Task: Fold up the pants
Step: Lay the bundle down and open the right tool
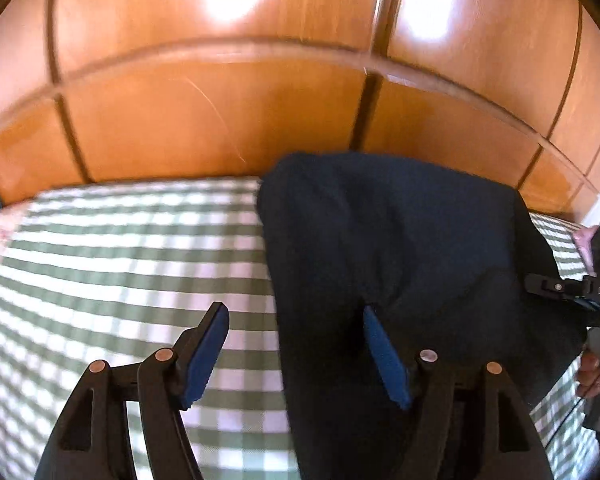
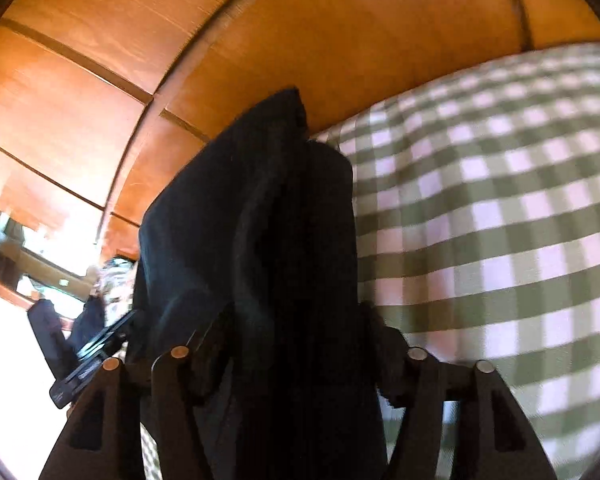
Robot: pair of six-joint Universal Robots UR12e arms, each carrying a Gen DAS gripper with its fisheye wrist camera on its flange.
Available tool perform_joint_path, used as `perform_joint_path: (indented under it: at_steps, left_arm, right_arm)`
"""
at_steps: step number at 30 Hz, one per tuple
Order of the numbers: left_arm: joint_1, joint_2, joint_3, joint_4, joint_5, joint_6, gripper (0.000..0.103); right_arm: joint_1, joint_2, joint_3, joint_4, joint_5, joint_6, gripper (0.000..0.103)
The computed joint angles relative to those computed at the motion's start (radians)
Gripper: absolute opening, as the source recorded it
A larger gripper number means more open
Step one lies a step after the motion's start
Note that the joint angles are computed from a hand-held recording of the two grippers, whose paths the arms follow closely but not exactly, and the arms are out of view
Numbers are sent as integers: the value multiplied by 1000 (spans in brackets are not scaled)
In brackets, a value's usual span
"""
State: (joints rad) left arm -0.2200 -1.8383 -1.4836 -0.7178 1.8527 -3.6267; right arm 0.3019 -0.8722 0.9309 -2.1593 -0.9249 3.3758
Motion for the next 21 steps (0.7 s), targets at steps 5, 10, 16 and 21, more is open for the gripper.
perform_joint_path:
  at_steps: [5,10,16,21]
  left_arm:
    - [-40,53,-52,72,84,-26,71]
    - [-85,93,-97,123,152,-55,71]
    - [-129,123,-127,113,223,-92,71]
    - [-176,155,-160,99,280,-137,71]
  right_arm:
    - [17,-70,61,-107,-173,-6,65]
    - [37,-142,150,-181,-271,-23,65]
    - [76,-209,237,-231,-360,-53,66]
    - [111,-259,299,-261,-440,-73,66]
